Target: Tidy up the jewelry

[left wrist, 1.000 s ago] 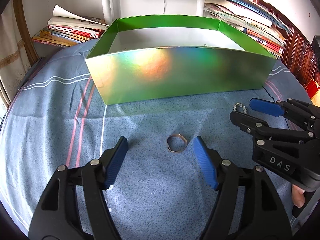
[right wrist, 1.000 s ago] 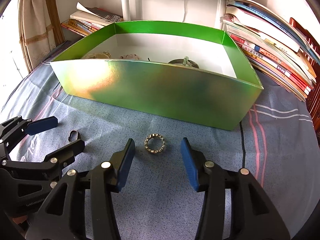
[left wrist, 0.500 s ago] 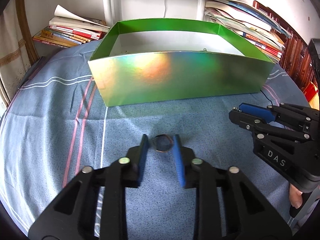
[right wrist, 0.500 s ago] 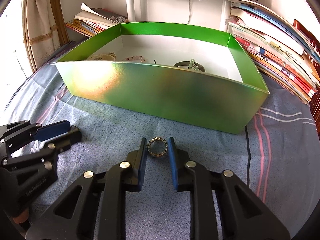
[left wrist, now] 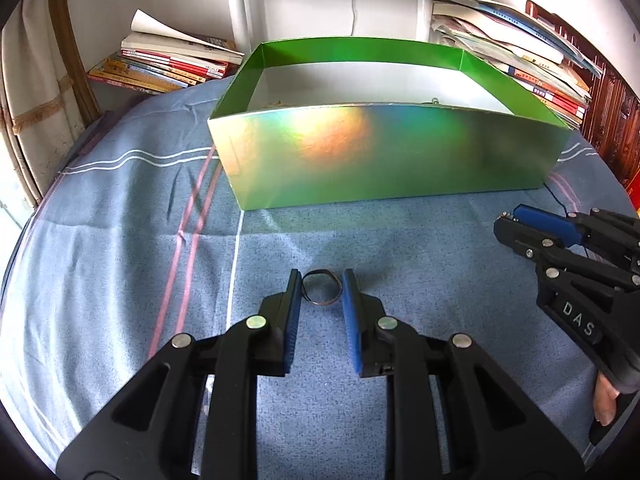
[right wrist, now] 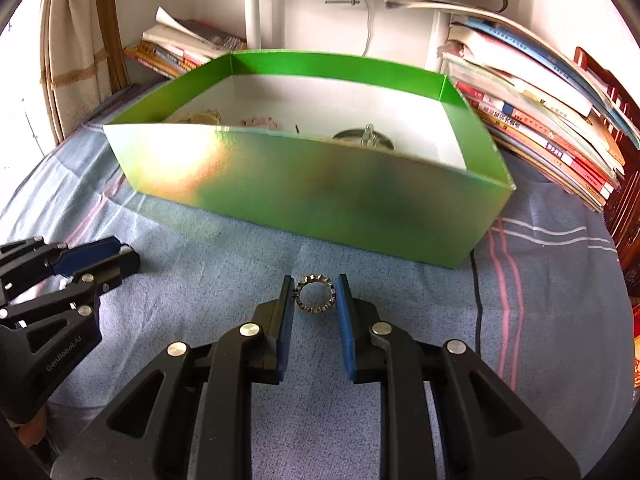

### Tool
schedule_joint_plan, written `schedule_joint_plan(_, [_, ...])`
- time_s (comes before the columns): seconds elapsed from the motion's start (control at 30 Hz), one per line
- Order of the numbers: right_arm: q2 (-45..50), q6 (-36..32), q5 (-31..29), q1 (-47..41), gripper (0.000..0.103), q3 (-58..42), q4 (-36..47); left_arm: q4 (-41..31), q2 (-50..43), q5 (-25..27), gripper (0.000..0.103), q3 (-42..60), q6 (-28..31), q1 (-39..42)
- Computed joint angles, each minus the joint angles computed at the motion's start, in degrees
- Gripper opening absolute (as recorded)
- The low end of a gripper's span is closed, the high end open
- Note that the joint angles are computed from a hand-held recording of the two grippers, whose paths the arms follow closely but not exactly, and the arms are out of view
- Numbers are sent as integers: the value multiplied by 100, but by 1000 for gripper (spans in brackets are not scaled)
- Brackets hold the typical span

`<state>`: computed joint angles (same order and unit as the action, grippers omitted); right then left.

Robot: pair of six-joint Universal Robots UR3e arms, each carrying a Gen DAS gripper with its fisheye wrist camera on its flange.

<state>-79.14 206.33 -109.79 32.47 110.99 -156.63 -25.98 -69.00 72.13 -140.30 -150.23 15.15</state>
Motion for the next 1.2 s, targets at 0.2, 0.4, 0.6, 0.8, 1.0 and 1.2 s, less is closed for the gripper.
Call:
schedule_joint_plan(0.2, [-71,80,26,-54,21,73,43,-53,22,-23,21,11,-3,61])
schedule_joint_plan(0.4, [-455,275,-7,0,21,53,383,-495,347,-95,21,136,51,258])
schedule_joint_plan(0.6, [-764,238,-51,127,21,-144,694,-1439,1303,-579,21,271,398,787])
schedule_joint_plan(0.8, [-1041,-157,49,-24,21,-540,801,-2309,1453,-1006,21,915,583,998])
schedule_joint_plan(1.0, [-735,-689,313,-773,21,-1475,815,-1762,-12,-1007,21,2425,35,327])
schedule_joint_plan(1.2, [279,-845,898,-1444,21,-2464,1134,-1683,-2268,-437,21,4606,-721,-562])
